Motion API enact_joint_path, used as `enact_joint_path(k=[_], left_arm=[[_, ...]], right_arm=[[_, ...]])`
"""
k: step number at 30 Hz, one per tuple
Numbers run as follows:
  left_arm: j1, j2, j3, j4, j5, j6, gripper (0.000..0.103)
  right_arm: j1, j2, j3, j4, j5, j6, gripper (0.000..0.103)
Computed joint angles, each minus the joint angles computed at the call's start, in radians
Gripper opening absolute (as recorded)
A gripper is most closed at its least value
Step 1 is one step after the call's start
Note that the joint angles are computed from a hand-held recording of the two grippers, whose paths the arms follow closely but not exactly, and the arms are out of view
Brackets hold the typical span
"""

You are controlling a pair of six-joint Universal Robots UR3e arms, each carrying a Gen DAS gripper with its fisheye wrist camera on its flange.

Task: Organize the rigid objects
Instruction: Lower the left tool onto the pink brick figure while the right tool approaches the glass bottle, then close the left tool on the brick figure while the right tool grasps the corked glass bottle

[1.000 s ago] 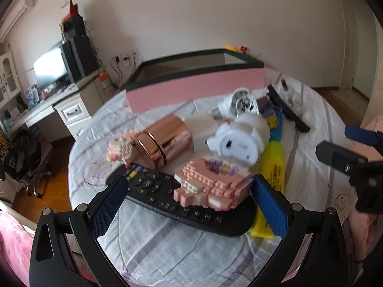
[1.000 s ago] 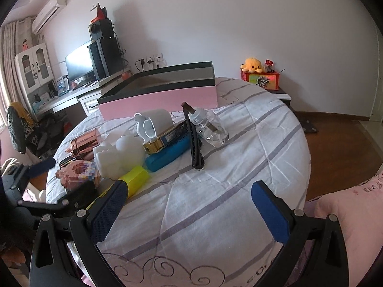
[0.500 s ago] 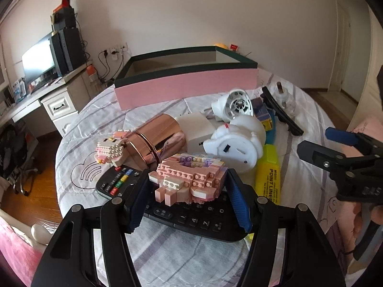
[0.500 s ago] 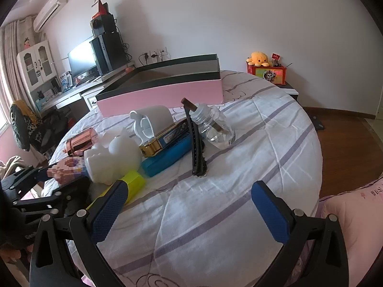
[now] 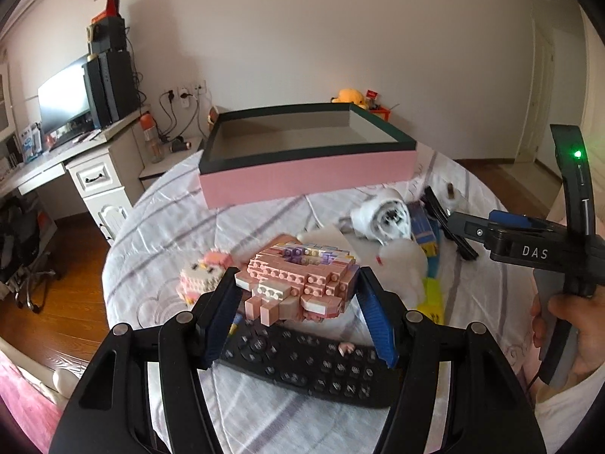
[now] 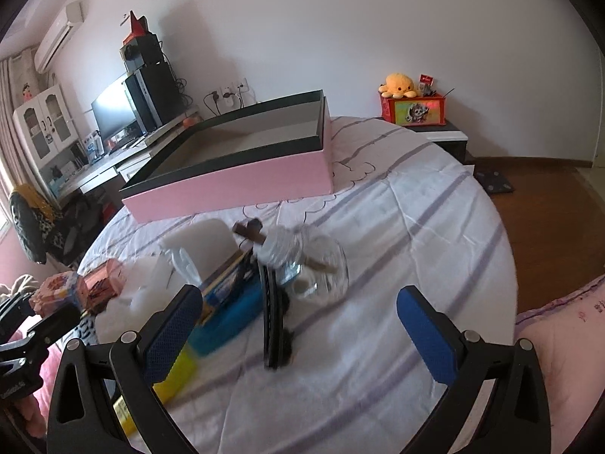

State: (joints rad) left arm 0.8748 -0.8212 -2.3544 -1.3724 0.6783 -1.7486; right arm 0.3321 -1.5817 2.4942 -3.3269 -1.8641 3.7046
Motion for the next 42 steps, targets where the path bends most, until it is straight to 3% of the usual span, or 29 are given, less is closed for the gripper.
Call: enact_joint_path(k=[4,5,7,10,19,22,42], left_arm=[[-0.066,-0.080,0.009,0.147,0.012,-0.099,0.063],[-0.080,-0.096,0.010,0.183,0.013,-0.124,0.063],[-0.104,-0.128,0.018,0.227,0.016,-0.151,0.063],[-0.145,-0.177,0.027,0.309,0.026,-0.203,0.063],[-0.259,-0.317,0.060,0.505,0.074,-0.327,0.063],[-0.269,-0.332,0.071,0.510,0.076,-0.331,0.063],[-0.305,-0.369,0.095,0.549,0.088,-0.354,0.063]], right_arm=[[-0.066,0.011,0.007,-0.025,0.074,-0.023,0.086],[-0.081,0.012,0.008,-0.024,0.089,-0.031,0.073],[-0.111,0.011,0.006,-0.012,0.118,-0.047,0.060],[-0.161,0.003,0.017,-0.018,0.175,-0.076,0.052],[-0.227,0.009,-0.003,0.016,0.232,-0.131,0.050],[-0.234,-0.007,0.004,0.020,0.240,-0.144,0.043],[-0.343,-0.078,0.065,0.026,0.357,-0.142,0.045]])
